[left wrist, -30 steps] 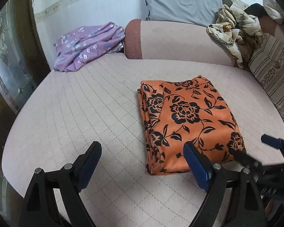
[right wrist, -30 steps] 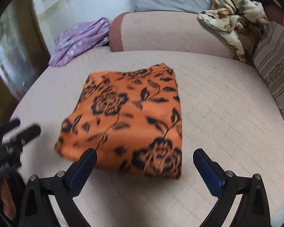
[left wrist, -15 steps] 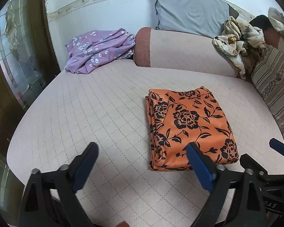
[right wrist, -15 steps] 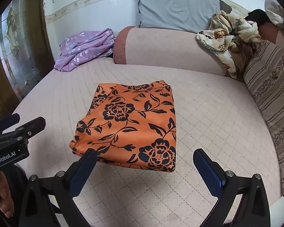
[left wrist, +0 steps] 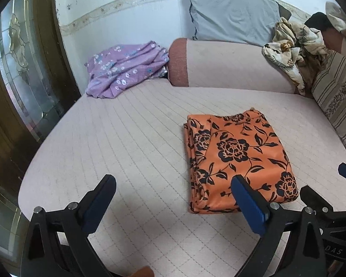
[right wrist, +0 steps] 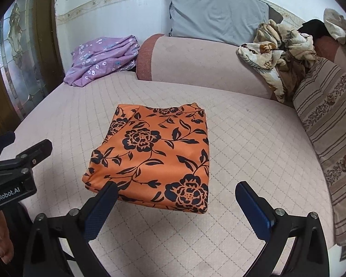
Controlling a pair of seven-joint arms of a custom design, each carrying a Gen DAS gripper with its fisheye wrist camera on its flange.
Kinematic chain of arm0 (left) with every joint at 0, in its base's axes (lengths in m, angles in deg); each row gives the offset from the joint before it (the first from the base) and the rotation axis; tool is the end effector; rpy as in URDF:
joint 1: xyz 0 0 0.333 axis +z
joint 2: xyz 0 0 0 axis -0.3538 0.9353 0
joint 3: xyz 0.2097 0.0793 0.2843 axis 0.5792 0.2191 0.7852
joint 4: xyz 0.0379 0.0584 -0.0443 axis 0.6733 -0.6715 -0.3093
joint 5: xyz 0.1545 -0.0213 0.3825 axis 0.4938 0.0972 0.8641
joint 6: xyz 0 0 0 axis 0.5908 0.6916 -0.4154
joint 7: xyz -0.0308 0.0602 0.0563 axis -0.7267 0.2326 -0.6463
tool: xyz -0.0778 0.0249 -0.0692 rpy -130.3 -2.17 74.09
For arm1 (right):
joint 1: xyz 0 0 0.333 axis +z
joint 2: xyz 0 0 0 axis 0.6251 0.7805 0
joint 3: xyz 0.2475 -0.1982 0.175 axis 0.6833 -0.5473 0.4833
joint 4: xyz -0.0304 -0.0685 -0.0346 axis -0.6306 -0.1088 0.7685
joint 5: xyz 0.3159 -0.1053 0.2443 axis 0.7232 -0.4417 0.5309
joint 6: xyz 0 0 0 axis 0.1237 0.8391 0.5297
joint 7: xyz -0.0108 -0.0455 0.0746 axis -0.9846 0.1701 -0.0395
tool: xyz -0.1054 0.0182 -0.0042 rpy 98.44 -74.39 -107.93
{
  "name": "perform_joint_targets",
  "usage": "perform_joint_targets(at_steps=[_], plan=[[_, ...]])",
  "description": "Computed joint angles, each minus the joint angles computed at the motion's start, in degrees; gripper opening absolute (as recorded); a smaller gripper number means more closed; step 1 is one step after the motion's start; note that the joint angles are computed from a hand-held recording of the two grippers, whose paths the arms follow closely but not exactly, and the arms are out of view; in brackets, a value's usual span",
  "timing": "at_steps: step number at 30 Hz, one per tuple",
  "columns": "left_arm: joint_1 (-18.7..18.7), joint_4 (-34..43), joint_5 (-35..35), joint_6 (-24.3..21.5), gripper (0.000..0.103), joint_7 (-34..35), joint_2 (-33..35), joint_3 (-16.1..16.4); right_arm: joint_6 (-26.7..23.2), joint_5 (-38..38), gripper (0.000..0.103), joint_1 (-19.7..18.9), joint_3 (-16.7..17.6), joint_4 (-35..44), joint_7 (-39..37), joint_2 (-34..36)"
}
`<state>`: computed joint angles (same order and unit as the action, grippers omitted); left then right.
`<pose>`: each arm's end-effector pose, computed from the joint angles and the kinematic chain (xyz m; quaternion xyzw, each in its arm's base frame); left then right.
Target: Fold small clothes
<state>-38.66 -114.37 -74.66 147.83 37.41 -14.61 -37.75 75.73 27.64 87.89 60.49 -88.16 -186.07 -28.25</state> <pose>0.6534 -0.3171 0.4358 -0.4133 0.8213 -0.3147 0.2357 0.5423 0.5377 0.4141 -0.4472 0.8081 -0.3423 0.1728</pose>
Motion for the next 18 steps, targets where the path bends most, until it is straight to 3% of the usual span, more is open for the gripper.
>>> perform_joint_targets(at_steps=[12,14,18], plan=[[1.75,3.98,-3.09,-3.18,0.100,4.02,2.67,-3.75,0.39,0.04,0.103,-0.93,-0.38,-0.06,-1.79,0.14],[3.47,4.62,-4.68,-3.42,0.100,6.23,3.26,-6.05,0.67,0.12,0.103,-1.24,-0.42,-0.23,-2.03,0.11],[2.54,5.57,-4.99,-1.90,0.100,6.93,4.07,-5.42,1.43,0.35,0.103,-1.79,-0.52,-0.43,-2.20,0.24]])
